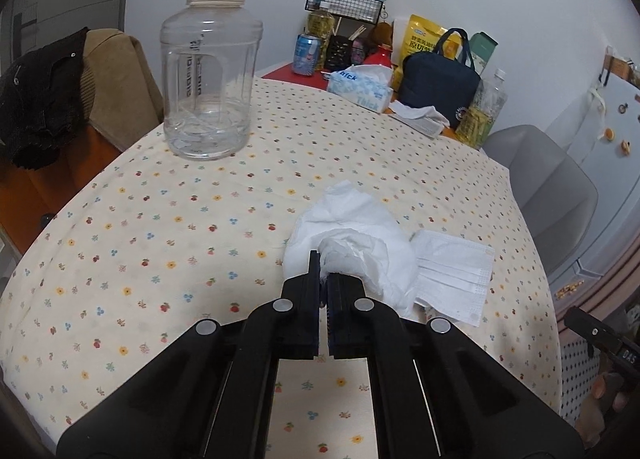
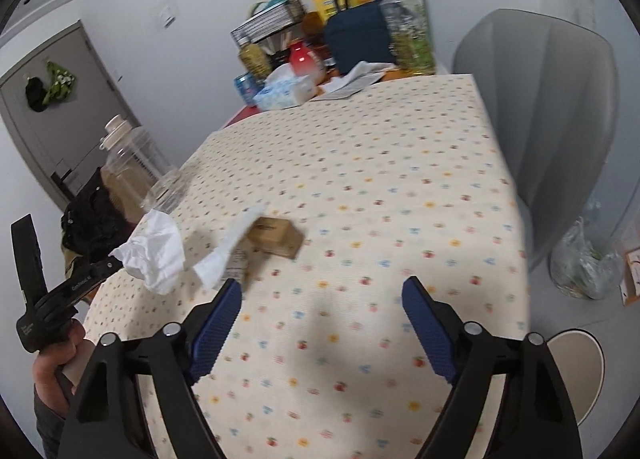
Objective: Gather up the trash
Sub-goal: 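Close the right tool on the flat white paper sheet while the left tool holds the tissue, then lift both held items and carry them over the beige bin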
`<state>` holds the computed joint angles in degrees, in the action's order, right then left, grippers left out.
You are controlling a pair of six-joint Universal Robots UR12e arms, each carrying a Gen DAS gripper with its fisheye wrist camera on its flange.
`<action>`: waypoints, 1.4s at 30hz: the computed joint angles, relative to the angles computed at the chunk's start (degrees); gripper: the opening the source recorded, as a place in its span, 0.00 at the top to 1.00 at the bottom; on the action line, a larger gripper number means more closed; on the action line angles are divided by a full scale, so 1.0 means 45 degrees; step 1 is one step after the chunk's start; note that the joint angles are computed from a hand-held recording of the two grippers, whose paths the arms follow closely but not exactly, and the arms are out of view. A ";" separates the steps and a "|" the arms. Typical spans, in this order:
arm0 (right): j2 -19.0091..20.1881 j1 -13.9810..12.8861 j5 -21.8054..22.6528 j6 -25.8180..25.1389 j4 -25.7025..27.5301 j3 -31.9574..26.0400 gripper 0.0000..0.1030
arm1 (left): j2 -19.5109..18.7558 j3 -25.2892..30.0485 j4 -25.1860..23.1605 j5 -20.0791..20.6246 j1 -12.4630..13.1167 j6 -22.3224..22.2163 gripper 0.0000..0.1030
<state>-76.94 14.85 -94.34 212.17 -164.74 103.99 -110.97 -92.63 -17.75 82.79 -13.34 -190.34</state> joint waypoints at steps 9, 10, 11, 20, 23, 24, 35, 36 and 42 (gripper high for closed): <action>0.1024 0.0164 0.1117 -0.0355 0.0800 -0.1412 0.39 | 0.0147 -0.0248 0.0228 -0.0145 0.0264 -0.0448 0.97; 0.1147 0.0187 0.1226 -0.0364 0.0911 -0.1568 0.40 | 0.0169 -0.0284 0.0249 -0.0177 0.0297 -0.0503 0.97; 0.1259 0.0213 0.1298 -0.0375 0.1005 -0.1714 0.40 | 0.0189 -0.0313 0.0272 -0.0195 0.0320 -0.0543 0.97; 0.2049 0.0195 0.2149 -0.0269 0.1874 -0.2668 0.89 | 0.0317 -0.0514 0.0531 -0.0332 0.0473 -0.0756 0.97; 0.2101 0.0190 0.2444 -0.0450 0.1729 -0.2716 0.98 | 0.0344 -0.0536 0.0487 -0.0345 0.0477 -0.0772 0.97; 0.2071 0.0219 0.2502 -0.0624 0.1572 -0.2698 0.98 | 0.0358 -0.0548 0.0490 -0.0350 0.0477 -0.0784 0.97; 0.1279 0.0380 0.2081 -0.1219 0.0490 -0.2194 0.98 | 0.0422 -0.0369 0.0803 -0.0749 0.0312 -0.0745 0.97; 0.1176 0.0369 0.2046 -0.1204 0.0362 -0.2100 0.98 | 0.0421 -0.0337 0.0810 -0.0793 0.0286 -0.0738 0.97; 0.0603 0.0348 0.1521 -0.1193 -0.0257 -0.1535 0.98 | 0.0442 -0.0200 0.1006 -0.1003 0.0013 -0.0497 0.97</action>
<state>-74.23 16.42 -87.49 206.81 -165.90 97.08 -108.98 -93.53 -13.22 78.28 -13.28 -192.57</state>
